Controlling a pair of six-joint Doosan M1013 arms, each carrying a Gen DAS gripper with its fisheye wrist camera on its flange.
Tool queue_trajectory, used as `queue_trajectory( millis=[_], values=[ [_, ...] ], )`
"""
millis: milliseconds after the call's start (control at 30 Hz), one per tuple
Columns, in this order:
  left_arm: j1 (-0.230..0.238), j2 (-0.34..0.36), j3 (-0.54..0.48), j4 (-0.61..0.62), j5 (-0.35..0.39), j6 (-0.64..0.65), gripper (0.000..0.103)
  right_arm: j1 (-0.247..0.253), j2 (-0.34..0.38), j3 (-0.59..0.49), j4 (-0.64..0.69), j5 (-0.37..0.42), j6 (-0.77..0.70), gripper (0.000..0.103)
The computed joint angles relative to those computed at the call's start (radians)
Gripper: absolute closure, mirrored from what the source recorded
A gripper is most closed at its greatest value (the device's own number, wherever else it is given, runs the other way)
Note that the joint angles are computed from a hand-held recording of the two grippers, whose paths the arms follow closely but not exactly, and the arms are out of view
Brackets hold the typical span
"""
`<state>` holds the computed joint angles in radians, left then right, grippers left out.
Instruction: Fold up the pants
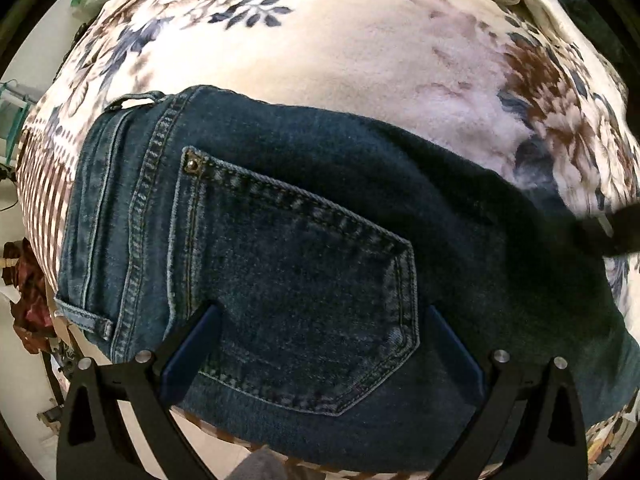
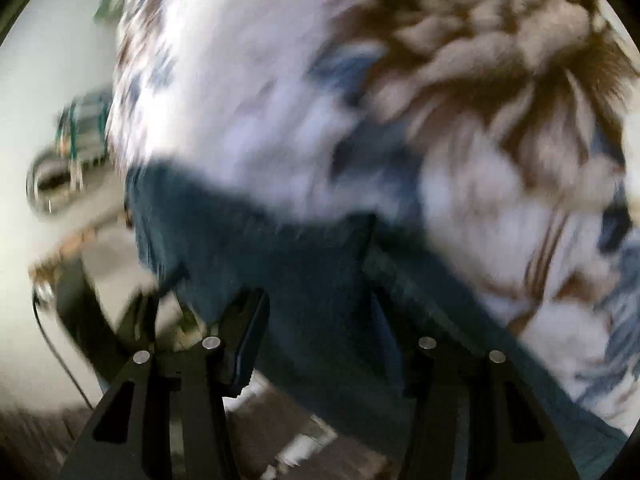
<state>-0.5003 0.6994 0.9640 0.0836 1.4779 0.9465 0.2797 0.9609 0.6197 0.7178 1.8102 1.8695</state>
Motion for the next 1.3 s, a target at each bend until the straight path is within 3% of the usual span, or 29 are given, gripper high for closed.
queue_trajectory(
  millis=[167, 200, 233, 400, 500, 533, 633, 700, 733, 800, 900, 1033, 1100, 1167, 1233, 1267, 1300],
  values=[
    [0.012, 0.007, -0.001, -0.011, -0.009, 0.026, 0.000, -0.017, 0.020, 0.009, 0.071, -0.036, 0.124, 0.047],
    [0.002, 0.003, -0.007, -0.010, -0.001, 0.018, 0.000, -0.021, 0.011, 0.024, 0.078, -0.057, 0.131, 0.053],
    [0.001, 0.001, -0.006, -0.010, -0.001, 0.020, 0.000, -0.023, -0.003, 0.045, 0.086, -0.084, 0.136, 0.068],
    [0.004, -0.008, 0.009, -0.015, -0.014, 0.026, 0.000, -0.040, -0.041, 0.092, 0.137, -0.161, 0.144, 0.073],
    [0.005, -0.007, 0.008, -0.011, -0.011, 0.031, 0.000, -0.032, -0.010, 0.040, 0.084, -0.093, 0.165, 0.074],
    [0.003, -0.008, 0.007, -0.011, -0.009, 0.029, 0.000, -0.023, 0.000, 0.013, 0.038, -0.076, 0.167, 0.085],
    [0.004, -0.012, 0.012, -0.011, -0.018, 0.040, 0.000, -0.005, -0.011, -0.018, -0.097, -0.136, 0.177, 0.093],
    [-0.002, -0.016, 0.021, -0.005, -0.025, 0.042, 0.000, -0.011, -0.030, 0.005, -0.117, -0.186, 0.201, 0.094],
    [-0.005, -0.018, 0.023, -0.001, -0.024, 0.042, 0.000, -0.015, -0.031, 0.004, -0.117, -0.186, 0.200, 0.100],
    [-0.010, -0.024, 0.028, 0.007, -0.028, 0.040, 0.000, -0.018, -0.047, 0.006, -0.194, -0.216, 0.208, 0.100],
    [-0.013, -0.038, 0.034, 0.010, -0.035, 0.029, 0.000, -0.045, -0.084, 0.040, -0.174, -0.273, 0.232, 0.097],
    [-0.018, -0.055, 0.037, 0.022, -0.036, 0.006, 0.000, -0.055, -0.157, 0.160, -0.061, -0.319, 0.152, 0.064],
    [-0.023, -0.062, 0.037, 0.034, -0.036, 0.000, 0.000, -0.056, -0.189, 0.248, 0.030, -0.325, 0.105, 0.063],
    [-0.031, -0.064, 0.033, 0.052, -0.026, -0.002, 0.000, -0.039, -0.212, 0.305, -0.034, -0.342, 0.077, 0.063],
    [-0.043, -0.064, 0.026, 0.071, -0.019, 0.001, 0.000, -0.023, -0.242, 0.353, -0.185, -0.415, 0.112, 0.063],
    [-0.052, -0.059, 0.012, 0.078, -0.006, 0.004, 0.000, -0.032, -0.277, 0.408, -0.217, -0.496, 0.148, 0.063],
    [-0.062, -0.056, 0.002, 0.084, 0.001, 0.008, 0.000, -0.046, -0.311, 0.457, -0.217, -0.558, 0.171, 0.055]
  ],
)
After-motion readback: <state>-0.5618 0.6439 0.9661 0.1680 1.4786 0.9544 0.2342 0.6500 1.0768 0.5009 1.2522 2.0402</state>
